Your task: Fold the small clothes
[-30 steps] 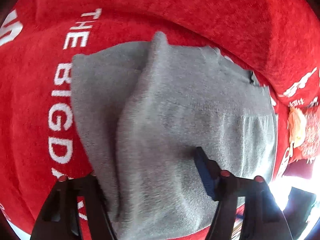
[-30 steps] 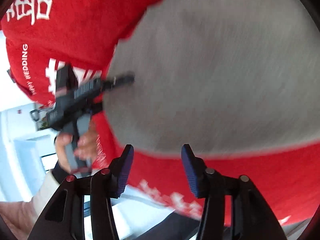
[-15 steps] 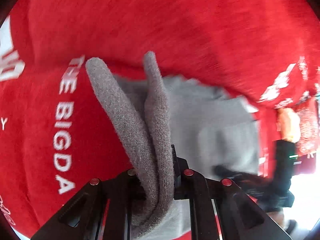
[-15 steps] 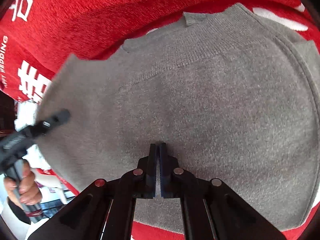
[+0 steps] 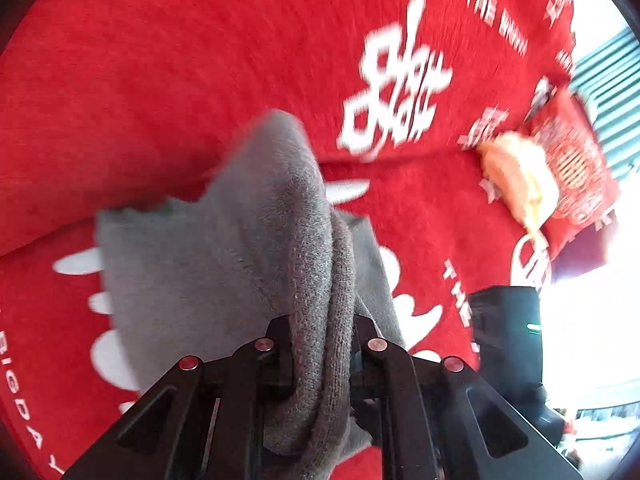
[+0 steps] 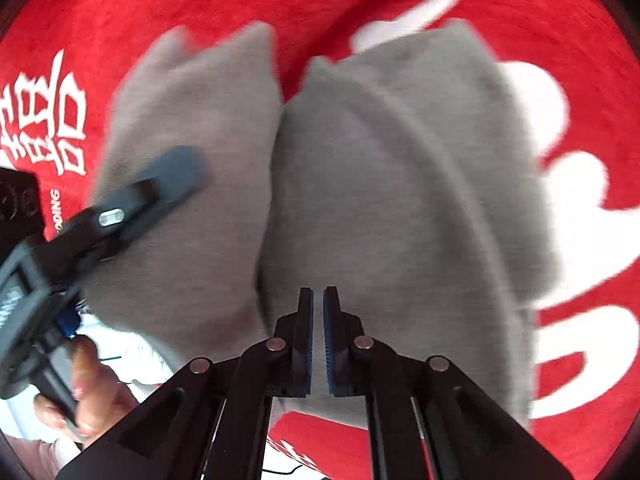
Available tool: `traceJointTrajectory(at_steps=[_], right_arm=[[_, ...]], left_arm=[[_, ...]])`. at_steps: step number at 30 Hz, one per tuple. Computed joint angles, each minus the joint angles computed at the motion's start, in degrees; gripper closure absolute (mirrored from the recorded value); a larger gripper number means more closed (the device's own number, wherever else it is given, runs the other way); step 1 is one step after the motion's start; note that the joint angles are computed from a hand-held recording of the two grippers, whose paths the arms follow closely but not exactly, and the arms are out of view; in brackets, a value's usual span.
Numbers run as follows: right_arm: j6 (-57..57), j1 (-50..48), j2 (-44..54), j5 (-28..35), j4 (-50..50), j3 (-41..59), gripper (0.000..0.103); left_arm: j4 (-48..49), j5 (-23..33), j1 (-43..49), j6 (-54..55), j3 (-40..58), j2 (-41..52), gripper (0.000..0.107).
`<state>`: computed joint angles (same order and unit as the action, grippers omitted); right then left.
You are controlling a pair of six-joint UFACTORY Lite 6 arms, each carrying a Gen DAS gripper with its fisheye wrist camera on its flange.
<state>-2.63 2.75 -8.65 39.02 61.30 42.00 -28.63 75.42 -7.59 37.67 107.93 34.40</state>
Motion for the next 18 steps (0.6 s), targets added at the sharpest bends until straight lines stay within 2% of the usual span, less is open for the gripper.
traceJointTrajectory(at_steps=[3,4,5,7,8,9,10,11,13,15,17,18], right_arm=[[-1.83,-3.59,-0.36,1.91,-0.21,-2.40,0.095],[-2.69,-4.73,-0.62,2.46,0.00,-3.05,0.095],[-3.82,-6.08,-1.01,3.09,0.48,-3.64,0.095],[-4.77,-7.98,-1.24,3.53,0.50,-4.00,0.092],[-5.68,-9.23,-1.49,3.78,1.53,-4.37,0.082],[-6.49,-10.58,-1.80,4.20,2.81,-4.83,0.078],[-8.64,-12.85,-2.54,5.16,5.91,-6.13,0.068],[-11.51,-16.26,-3.34,7.14,9.00,-7.87,0.056],[-17.04,-23.27,-4.82,11.56,16.81,-12.11,0.043],[-20.37,-29.03,-6.04,15.67,22.85,-16.16,0.039],[-24.07,-32.08,-3.30,19.65,27.56,-17.32,0.030],[-25.34,-31.50,-2.44,20.62,29.49,-18.09,0.030]], left_arm=[[1.70,-3.11,-3.13,-1.62,-4.22,0.01,0.089],[1.40,-1.94,-3.29,-1.38,-4.35,0.16,0.076],[0.57,-1.11,-3.09,-1.03,-3.80,0.39,0.054],[-0.27,-2.13,-2.18,0.43,-5.23,-2.86,0.028],[-0.78,-2.21,-1.09,2.11,-5.67,-4.76,0.027],[-0.98,-0.79,-0.48,2.49,-3.75,-4.79,0.027],[-0.76,1.23,0.49,2.44,-1.06,-4.20,0.027],[-0.32,2.63,1.79,1.77,1.38,-3.63,0.027],[0.64,4.06,4.50,0.15,5.69,-1.95,0.027],[2.62,3.92,7.28,-1.81,8.76,-0.35,0.027],[5.32,3.37,10.82,-3.96,12.27,2.12,0.027],[6.41,2.95,12.10,-4.72,13.07,2.99,0.027]])
